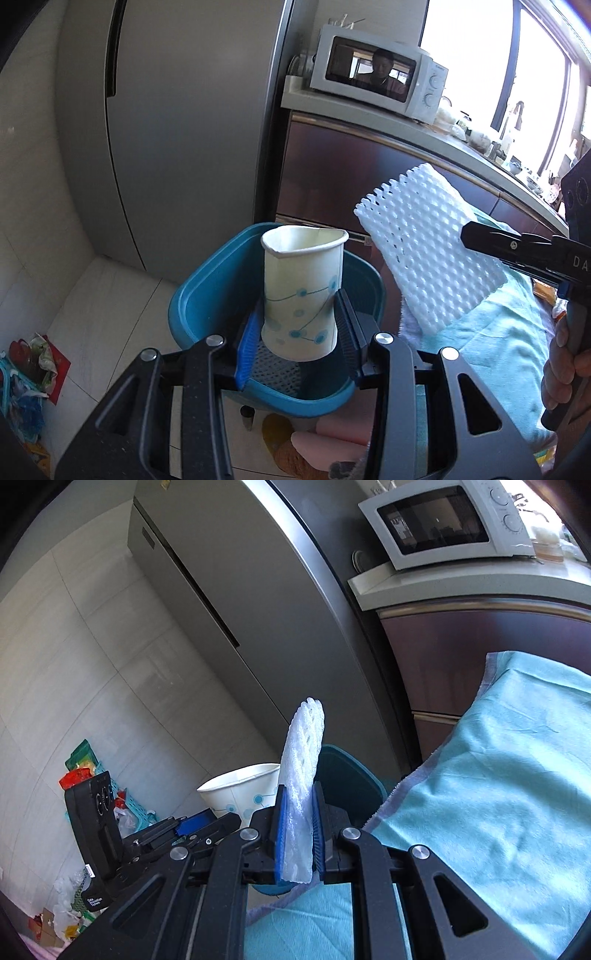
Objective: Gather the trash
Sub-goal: 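Carry the cup and foam net to the teal bin and release both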
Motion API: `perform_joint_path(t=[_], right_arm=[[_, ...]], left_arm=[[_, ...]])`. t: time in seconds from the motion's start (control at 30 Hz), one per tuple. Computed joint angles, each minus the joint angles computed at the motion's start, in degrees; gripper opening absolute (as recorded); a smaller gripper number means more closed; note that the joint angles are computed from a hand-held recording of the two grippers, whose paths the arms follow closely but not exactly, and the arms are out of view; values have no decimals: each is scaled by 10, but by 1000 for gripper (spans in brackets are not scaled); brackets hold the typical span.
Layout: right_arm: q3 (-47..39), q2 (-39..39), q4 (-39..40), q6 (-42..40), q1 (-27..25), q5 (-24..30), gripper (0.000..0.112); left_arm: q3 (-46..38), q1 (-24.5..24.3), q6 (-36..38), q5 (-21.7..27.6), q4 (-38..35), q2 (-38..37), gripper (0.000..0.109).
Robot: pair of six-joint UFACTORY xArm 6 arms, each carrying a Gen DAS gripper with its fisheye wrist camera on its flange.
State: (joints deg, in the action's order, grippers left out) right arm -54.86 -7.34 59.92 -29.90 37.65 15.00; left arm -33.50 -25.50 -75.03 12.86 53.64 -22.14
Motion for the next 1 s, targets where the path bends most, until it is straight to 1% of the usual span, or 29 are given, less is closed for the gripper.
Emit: perform_joint_path(t=[0.13,0.33,0.6,0.67,0.7,0.73,0.77,0.8,0.9,1.0], right_arm=[[-30,41,-52,45,-1,7,12],[-55,79,-119,103,-2,18,12],[-101,130,-198,172,-5,47,14],[-108,139,-220,192,-6,51,17],[-113,143,-232,206,-7,55,21],[-115,145,-234,210,-8,58,24],[-112,144,-234,211,-8,57,24],[-110,142,-230,210,-8,56,24],[-107,143,-216,201,-9,49,26],[-95,133,-193,181,-11,44,26]], left_arm=[[-9,7,-6,-3,3,25,39],[-28,10,-25,-4,11,63,39],[-60,15,-16,0,-8,118,39],[-69,15,-18,-1,-10,132,39],[-74,15,-21,2,-11,140,40],[-78,17,-22,0,-12,147,42],[-82,19,-26,-4,-12,155,46],[-85,21,-28,-9,-13,162,48],[-91,22,-38,-14,-12,178,49],[-92,21,-61,-18,6,180,49]])
